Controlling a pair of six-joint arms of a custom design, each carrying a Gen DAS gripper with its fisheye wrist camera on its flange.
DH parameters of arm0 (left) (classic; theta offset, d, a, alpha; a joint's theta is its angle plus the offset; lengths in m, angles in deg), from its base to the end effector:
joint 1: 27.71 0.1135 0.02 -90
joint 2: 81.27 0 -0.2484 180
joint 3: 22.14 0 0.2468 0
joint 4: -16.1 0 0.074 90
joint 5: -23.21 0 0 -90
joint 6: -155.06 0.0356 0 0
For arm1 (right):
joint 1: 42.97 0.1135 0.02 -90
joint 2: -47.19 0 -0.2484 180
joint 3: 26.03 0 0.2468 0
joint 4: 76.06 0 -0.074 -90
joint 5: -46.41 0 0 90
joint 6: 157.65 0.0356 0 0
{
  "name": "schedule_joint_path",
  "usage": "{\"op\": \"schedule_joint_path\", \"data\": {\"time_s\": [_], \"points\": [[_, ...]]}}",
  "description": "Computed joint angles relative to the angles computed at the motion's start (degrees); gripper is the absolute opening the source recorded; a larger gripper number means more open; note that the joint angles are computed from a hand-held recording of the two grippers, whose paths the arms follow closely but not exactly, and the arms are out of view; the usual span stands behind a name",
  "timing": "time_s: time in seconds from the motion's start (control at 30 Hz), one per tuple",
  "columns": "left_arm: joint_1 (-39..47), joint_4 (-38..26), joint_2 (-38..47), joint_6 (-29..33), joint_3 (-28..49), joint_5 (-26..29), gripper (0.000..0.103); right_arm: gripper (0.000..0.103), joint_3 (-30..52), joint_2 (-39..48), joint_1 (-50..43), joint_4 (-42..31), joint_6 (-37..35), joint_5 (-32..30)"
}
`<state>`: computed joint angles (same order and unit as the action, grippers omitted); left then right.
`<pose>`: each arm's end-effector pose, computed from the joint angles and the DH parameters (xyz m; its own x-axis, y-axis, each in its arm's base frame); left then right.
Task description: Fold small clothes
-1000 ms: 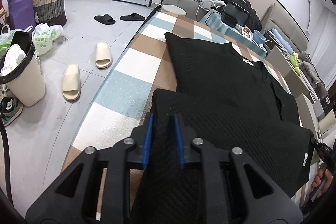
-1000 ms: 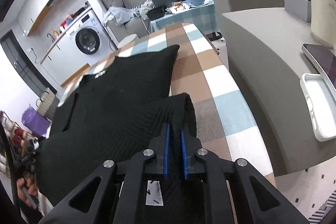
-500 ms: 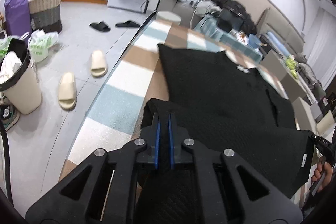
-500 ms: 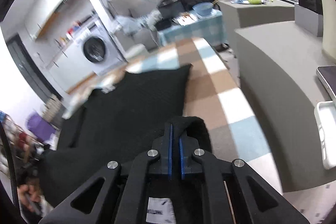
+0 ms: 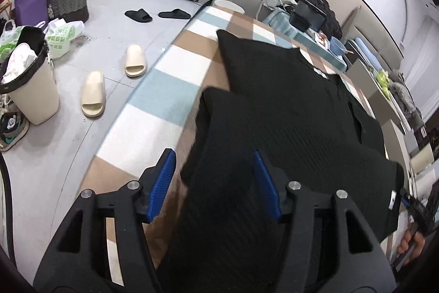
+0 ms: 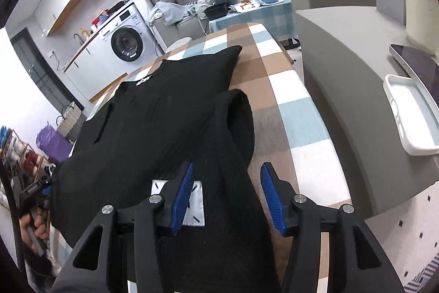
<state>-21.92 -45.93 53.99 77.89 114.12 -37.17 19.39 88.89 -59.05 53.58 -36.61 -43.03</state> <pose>0.4933 0.0323 0.2008 -0.8153 0.1114 -0.5683 0.3400 0.8864 -0.3141 0.1499 -0.0436 0.2151 -0.4524 0.6670 -0.5919 0.6031 0.7178 0.3479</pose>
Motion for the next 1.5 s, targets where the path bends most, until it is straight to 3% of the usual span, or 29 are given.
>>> {"op": "schedule_joint_path", "data": {"time_s": [0.07, 0.13, 0.17, 0.23, 0.33, 0.5, 0.67, 0.73, 0.8, 0.93, 1.0, 1.17, 1.33, 1.5], "points": [[-0.24, 3.56, -2.25, 0.96, -4.71, -0.83, 0.051, 0.05, -0.05, 1.42, 1.06, 1.05, 0.28, 1.11], [-0.29, 3.6, -2.65, 1.74, -5.54, 0.34, 0.016, 0.032, 0.5, 4.71, 1.58, 3.31, -0.46, 1.79], [-0.17, 3.41, -2.62, 2.2, -5.43, 1.59, 0.009, 0.028, 1.25, 6.75, 1.58, 4.02, -1.03, 1.77], [-0.08, 6.32, -4.84, 1.89, -8.51, 2.4, 0.005, 0.005, 2.4, 8.06, 3.27, 4.3, -1.72, 4.4], [0.16, 8.62, -7.32, 1.55, -10.06, 3.91, 0.004, 0.004, 3.61, 4.35, 4.45, 4.43, -3.83, 5.12], [-0.78, 6.83, -4.79, -0.1, -2.1, 3.81, 0.004, 0.004, 8.22, 4.08, 3.28, 6.21, -4.26, 5.94], [-2.99, -4.92, 9.94, -1.12, 19.33, -1.14, 0.005, 0.004, 11.51, 18.68, 2.35, 8.21, -3.68, 9.52], [-3.09, -8.3, 12.99, -1.85, 24.16, -1.2, 0.006, 0.006, 12.21, 23.22, 2.18, 8.21, -2.16, 10.5], [-2.95, -6.27, 11.42, -2.11, 21.05, -1.24, 0.011, 0.009, 13.19, 25.58, 3.06, 5.98, -1.77, 12.87], [-1.98, -3.52, 7.79, -1.94, 15.15, -0.93, 0.02, 0.023, 9.41, 18.21, 0.77, 5.33, -1.7, 7.76], [-1.27, -2.49, 5.94, -1.72, 12.0, -0.43, 0.02, 0.025, 7.36, 14.25, -0.84, 4.27, -1.42, 4.55], [0.06, 0.32, 0.98, -1.26, 3.79, 0.0, 0.026, 0.034, 4.21, 7.77, 0.12, 0.41, 0.46, 4.02], [1.86, 4.66, -5.11, -1.19, -6.68, 0.41, 0.048, 0.041, -0.29, -3.17, -1.28, -5.08, 4.12, 0.34], [3.5, 5.53, -8.22, 0.05, -12.7, 1.18, 0.049, 0.041, -3.21, -11.73, -4.29, -10.73, 5.72, -3.36]]}}
